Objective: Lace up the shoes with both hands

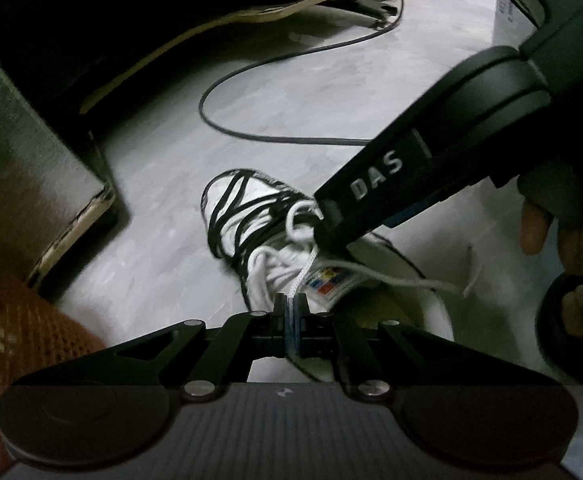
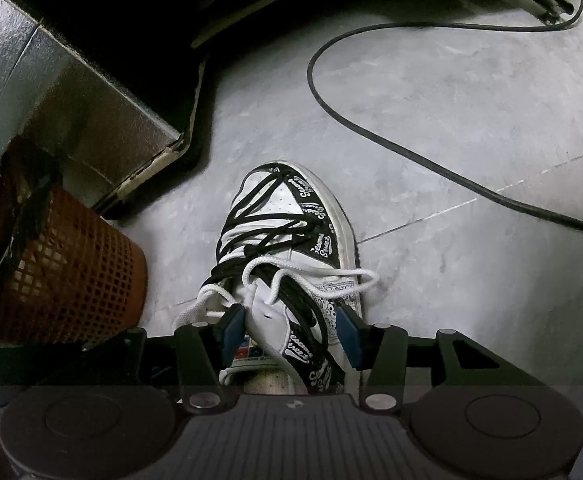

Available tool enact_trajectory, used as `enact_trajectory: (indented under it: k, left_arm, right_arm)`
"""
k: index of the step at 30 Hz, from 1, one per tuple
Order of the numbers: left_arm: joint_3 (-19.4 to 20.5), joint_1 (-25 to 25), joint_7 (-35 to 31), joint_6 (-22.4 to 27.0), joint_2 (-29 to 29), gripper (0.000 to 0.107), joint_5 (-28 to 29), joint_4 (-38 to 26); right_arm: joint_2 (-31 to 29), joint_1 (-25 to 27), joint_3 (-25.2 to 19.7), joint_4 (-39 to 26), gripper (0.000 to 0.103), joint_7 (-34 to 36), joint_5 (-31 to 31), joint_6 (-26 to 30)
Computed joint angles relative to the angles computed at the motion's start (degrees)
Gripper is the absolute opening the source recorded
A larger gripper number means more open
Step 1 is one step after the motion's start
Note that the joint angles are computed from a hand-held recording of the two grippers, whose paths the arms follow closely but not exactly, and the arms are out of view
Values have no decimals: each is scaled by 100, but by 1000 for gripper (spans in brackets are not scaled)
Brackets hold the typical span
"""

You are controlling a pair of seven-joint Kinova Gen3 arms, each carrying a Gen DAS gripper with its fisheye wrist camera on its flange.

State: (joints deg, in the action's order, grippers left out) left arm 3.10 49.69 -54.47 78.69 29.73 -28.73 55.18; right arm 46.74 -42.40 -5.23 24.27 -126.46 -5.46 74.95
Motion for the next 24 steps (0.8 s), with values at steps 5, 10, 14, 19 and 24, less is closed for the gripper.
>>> enact_trajectory:
  k: [5,10,14,19,24]
  left_arm:
    - [-32,184,31,263,-4,3,-179,-11]
    - [-49,170,567,331,-252,3,-205,353]
    - [23,146,810,445,-340,3,-303,468]
    - [15,206,869,1098,-116,3,-424,191]
    - [-20,-16,1298,1624,-86,3,-83,205]
  right_arm:
    - [-57,-53,48,96,53,-37,82,-73]
    - [-87,-70,44,169,53,-47,119,-127]
    - [-178,-41,23,387,53,-143,99,-289]
    - [-175,-67,37,354,53,-126,164,-265]
    - [-176,-55,26,366,53,-177,145,-272]
